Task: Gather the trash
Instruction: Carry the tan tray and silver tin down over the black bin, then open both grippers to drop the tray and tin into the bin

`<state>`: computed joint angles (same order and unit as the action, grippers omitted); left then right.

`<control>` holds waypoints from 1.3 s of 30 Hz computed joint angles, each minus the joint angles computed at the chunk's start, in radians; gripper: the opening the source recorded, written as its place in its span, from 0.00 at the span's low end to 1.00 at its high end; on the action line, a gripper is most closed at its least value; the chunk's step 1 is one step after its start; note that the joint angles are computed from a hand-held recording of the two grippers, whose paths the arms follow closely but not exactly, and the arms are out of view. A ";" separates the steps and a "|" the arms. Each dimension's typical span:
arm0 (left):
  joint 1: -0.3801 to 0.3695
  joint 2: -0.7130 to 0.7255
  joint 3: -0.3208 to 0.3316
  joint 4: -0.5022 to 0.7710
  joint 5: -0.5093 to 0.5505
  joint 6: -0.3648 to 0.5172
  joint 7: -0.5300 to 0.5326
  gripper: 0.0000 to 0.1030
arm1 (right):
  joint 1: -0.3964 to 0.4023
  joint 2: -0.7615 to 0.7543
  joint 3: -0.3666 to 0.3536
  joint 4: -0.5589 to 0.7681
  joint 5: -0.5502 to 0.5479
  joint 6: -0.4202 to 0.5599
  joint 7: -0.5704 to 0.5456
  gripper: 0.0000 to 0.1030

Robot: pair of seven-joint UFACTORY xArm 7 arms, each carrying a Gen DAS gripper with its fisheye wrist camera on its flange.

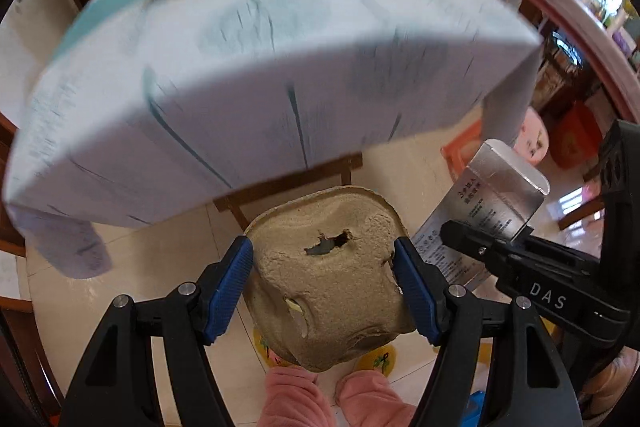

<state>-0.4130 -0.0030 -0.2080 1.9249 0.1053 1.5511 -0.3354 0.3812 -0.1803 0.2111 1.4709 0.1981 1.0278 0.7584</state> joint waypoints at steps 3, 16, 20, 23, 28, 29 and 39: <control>0.014 -0.056 0.009 -0.179 -0.027 -0.111 0.019 0.68 | 0.002 -0.008 0.000 -0.093 0.012 -0.052 0.005 0.19; 0.057 -0.095 0.016 -0.533 -0.051 -0.399 0.112 0.72 | 0.025 0.070 0.008 -0.229 0.001 -0.181 0.029 0.19; 0.071 -0.111 0.025 -0.579 -0.055 -0.411 0.110 0.72 | 0.033 0.101 0.008 -0.206 -0.001 -0.176 0.019 0.19; 0.085 -0.136 0.031 -0.601 -0.057 -0.414 0.104 0.72 | 0.042 0.132 0.012 -0.167 -0.006 -0.157 0.012 0.20; 0.108 -0.161 0.036 -0.614 -0.044 -0.406 0.090 0.72 | 0.054 0.193 0.012 -0.095 -0.008 -0.129 -0.005 0.23; 0.112 -0.162 0.037 -0.614 -0.042 -0.405 0.088 0.72 | 0.056 0.208 0.013 -0.076 -0.013 -0.120 -0.005 0.23; 0.148 -0.187 0.048 -0.605 -0.035 -0.407 0.067 0.72 | 0.087 0.286 0.008 0.037 -0.091 -0.052 0.032 0.56</control>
